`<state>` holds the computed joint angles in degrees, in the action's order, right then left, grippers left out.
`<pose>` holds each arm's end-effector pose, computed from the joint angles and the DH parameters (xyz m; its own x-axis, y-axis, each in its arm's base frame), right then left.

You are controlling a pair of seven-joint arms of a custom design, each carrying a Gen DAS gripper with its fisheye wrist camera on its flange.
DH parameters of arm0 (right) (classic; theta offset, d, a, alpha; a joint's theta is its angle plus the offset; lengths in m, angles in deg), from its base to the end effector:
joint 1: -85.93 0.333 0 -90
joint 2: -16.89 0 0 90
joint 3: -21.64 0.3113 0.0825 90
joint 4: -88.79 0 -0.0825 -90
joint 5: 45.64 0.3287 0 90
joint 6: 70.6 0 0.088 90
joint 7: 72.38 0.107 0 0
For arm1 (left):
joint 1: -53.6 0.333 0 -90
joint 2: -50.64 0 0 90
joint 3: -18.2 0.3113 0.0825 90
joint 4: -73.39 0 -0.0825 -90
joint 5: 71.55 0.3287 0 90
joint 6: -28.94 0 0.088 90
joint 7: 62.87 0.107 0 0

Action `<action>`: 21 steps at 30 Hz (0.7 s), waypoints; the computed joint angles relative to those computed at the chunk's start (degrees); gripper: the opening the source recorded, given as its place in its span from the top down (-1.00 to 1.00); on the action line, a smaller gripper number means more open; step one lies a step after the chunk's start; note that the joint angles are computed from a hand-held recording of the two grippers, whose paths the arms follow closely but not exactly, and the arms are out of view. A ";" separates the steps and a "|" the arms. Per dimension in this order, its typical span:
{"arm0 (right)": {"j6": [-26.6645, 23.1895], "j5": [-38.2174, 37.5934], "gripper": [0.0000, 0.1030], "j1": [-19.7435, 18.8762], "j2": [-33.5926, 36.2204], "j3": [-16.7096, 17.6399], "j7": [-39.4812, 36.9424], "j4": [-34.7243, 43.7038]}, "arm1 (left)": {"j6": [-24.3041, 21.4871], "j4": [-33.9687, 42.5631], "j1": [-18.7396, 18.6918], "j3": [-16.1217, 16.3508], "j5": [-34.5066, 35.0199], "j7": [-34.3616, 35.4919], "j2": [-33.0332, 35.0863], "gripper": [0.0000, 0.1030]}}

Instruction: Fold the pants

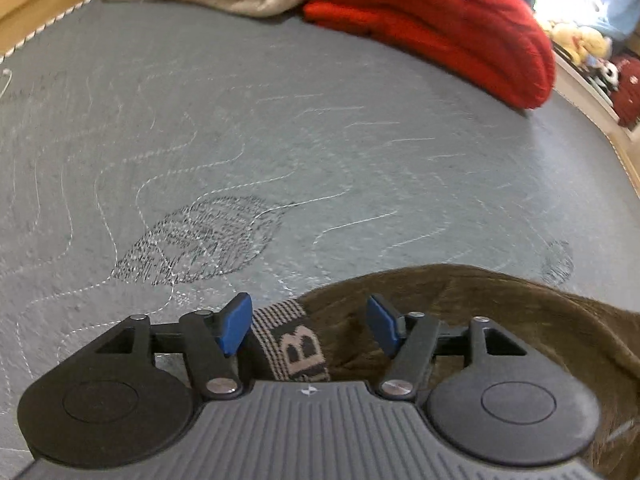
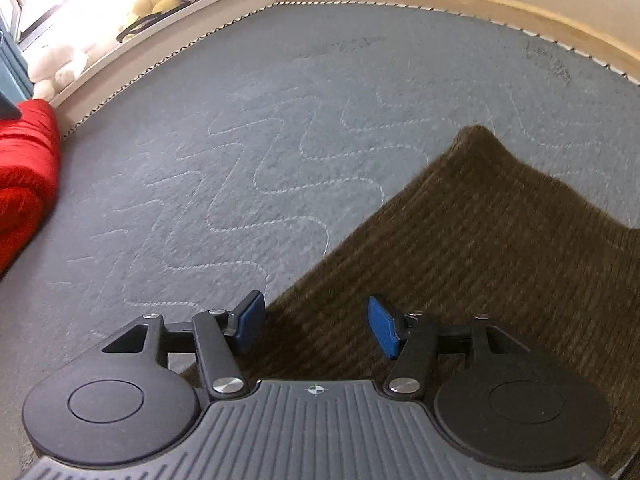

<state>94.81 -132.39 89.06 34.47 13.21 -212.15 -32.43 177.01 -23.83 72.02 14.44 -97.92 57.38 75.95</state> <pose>0.5395 0.0114 0.3186 -0.7012 -0.6564 -0.2783 -0.3814 0.6751 -0.6315 0.6286 0.1793 0.4120 0.0319 -0.9848 0.1706 -0.8579 -0.1145 -0.5008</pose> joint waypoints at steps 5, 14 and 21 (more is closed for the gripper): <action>-4.55 7.03 -0.48 1.57 3.28 0.18 -7.28 3.89 | 0.19 1.48 0.06 -0.39 -0.31 0.86 2.44 -0.45; -17.51 19.46 0.90 5.65 4.49 -2.29 -17.57 8.26 | 9.14 -2.09 1.58 -4.74 2.76 7.62 2.35 0.24; -4.46 12.47 0.47 1.36 1.19 -4.69 -14.31 3.75 | 18.70 -7.69 -3.54 -1.11 1.08 13.10 0.62 -0.08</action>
<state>90.35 -119.92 90.43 35.66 8.52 -226.46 -28.68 195.71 -31.52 68.48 13.32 -96.83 70.47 76.58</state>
